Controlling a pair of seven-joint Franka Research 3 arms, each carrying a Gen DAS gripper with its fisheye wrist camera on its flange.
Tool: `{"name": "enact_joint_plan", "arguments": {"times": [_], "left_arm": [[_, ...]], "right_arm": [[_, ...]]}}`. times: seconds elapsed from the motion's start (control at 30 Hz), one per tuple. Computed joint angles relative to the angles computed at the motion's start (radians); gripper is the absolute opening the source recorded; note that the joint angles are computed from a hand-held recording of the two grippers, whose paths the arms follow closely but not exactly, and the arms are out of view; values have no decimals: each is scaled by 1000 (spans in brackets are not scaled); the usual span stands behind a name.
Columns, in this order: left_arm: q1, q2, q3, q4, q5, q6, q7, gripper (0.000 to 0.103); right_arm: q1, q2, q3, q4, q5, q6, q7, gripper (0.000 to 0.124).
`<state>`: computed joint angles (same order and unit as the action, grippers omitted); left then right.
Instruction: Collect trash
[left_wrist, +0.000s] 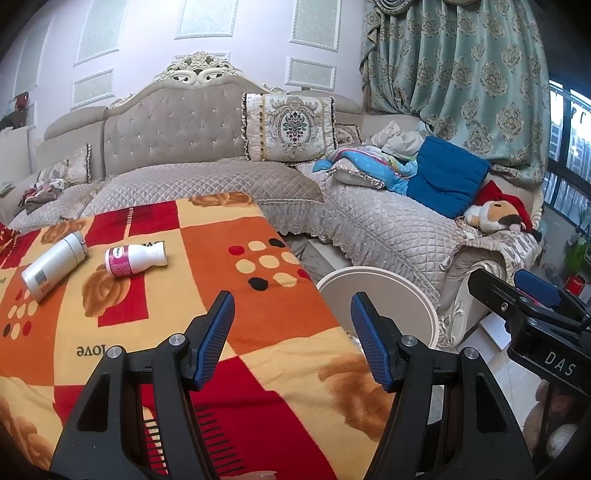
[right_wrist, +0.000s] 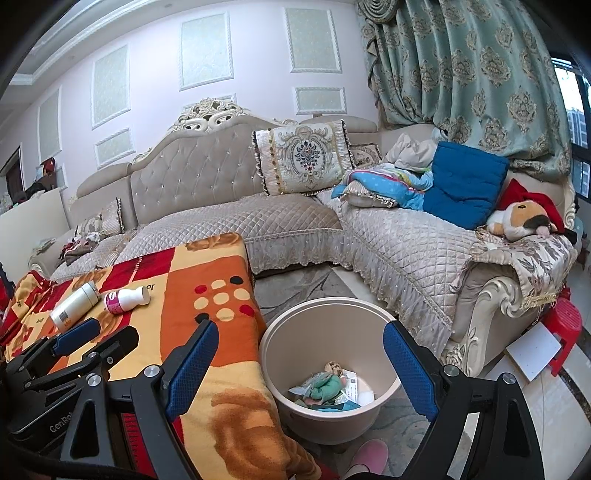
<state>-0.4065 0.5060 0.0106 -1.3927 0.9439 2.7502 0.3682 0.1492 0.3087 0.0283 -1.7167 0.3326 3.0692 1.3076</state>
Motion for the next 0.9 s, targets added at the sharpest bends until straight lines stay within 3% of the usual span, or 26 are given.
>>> {"name": "enact_joint_plan", "arguments": {"times": [0.9], "left_arm": [[-2,3,0,-7,-11,-2,12,64]], "right_arm": [[-5,5,3,3,2,-19,-14,90]]}}
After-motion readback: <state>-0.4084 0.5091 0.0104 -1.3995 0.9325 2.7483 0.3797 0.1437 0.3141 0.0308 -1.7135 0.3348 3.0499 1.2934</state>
